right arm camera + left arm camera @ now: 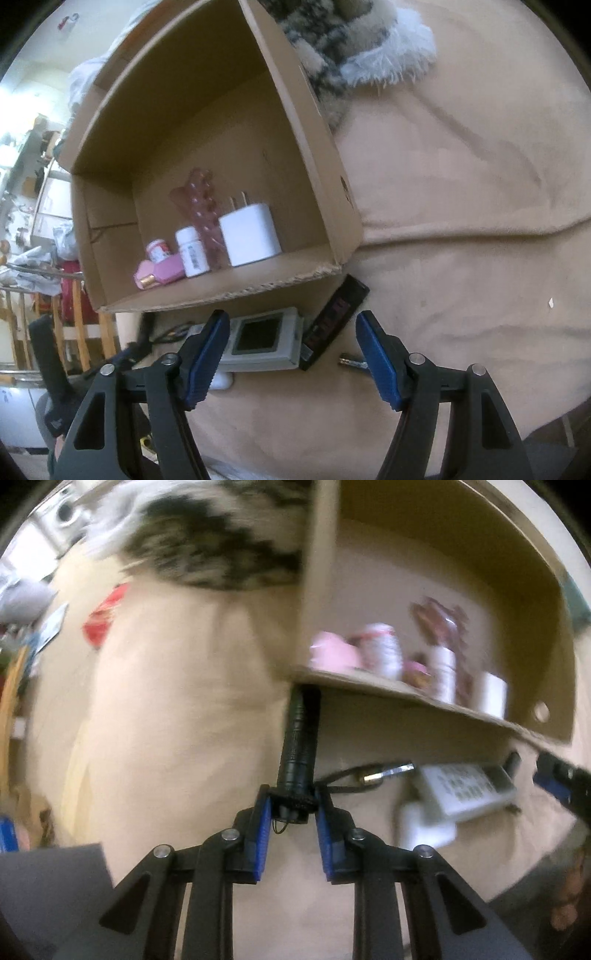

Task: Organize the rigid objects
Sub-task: 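Grasp the black flashlight with left tool while right grasps the black lighter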

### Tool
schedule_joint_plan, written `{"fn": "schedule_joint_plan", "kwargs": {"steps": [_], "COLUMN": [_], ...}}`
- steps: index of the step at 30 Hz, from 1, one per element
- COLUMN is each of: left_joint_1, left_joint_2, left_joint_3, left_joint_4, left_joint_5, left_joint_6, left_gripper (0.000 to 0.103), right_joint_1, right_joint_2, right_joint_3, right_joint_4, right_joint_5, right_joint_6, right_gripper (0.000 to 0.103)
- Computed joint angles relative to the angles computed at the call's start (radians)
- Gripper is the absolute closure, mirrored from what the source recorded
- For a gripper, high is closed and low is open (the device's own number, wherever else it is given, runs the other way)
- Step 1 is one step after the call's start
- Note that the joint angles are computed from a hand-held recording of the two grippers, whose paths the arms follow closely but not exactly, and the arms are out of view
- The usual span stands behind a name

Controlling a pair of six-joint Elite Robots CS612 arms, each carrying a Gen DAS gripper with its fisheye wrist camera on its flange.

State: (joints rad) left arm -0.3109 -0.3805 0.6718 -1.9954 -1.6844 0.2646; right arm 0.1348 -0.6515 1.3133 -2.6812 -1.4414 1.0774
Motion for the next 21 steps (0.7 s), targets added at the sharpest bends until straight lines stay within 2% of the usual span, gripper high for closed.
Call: {"fn": "schedule_joint_plan", "kwargs": {"steps": [2, 4, 5, 7, 12, 15, 17, 19, 21], "left_joint_1": [0.0, -0.005, -0.007, -0.012, -0.021, -0.029, -0.033, -0.029, -0.019], "left_joint_2": [0.009, 0.009, 0.009, 0.004, 0.031, 0.026, 0.022, 0.025, 0.032], "left_joint_3": [-0.016, -0.011, -0.008, 0.009, -0.024, 0.008, 0.02, 0.007, -0.018], "left_joint_4": [0.023, 0.017, 0.02, 0.022, 0.059, 0.019, -0.002, 0.012, 0.034], "left_joint_5": [0.0, 0.02, 0.028, 0.031, 0.039, 0.057, 0.06, 0.039, 0.0], "left_joint_6": [-0.01, 0.008, 0.023, 0.026, 0.015, 0.041, 0.055, 0.042, 0.015], "left_gripper": [0.082, 0.082, 0.083, 0.083, 0.082, 0.083, 0.083, 0.083, 0.084], "right_joint_1": [-0.002, -0.004, -0.007, -0.012, -0.012, -0.006, 0.0, 0.008, 0.012], "right_joint_2": [0.006, 0.014, 0.018, 0.025, 0.049, 0.062, 0.069, 0.073, 0.071], "right_joint_3": [-0.009, -0.02, -0.024, -0.023, -0.057, -0.086, -0.106, -0.126, -0.126], "right_joint_4": [0.029, 0.064, 0.08, 0.089, 0.133, 0.172, 0.205, 0.242, 0.241], "right_joint_5": [0.003, 0.008, 0.019, 0.041, 0.046, 0.02, -0.009, -0.051, -0.066], "right_joint_6": [0.009, 0.022, 0.031, 0.06, 0.056, 0.035, 0.015, -0.011, -0.019], "right_gripper": [0.029, 0.052, 0.055, 0.06, 0.061, 0.061, 0.067, 0.079, 0.085]}}
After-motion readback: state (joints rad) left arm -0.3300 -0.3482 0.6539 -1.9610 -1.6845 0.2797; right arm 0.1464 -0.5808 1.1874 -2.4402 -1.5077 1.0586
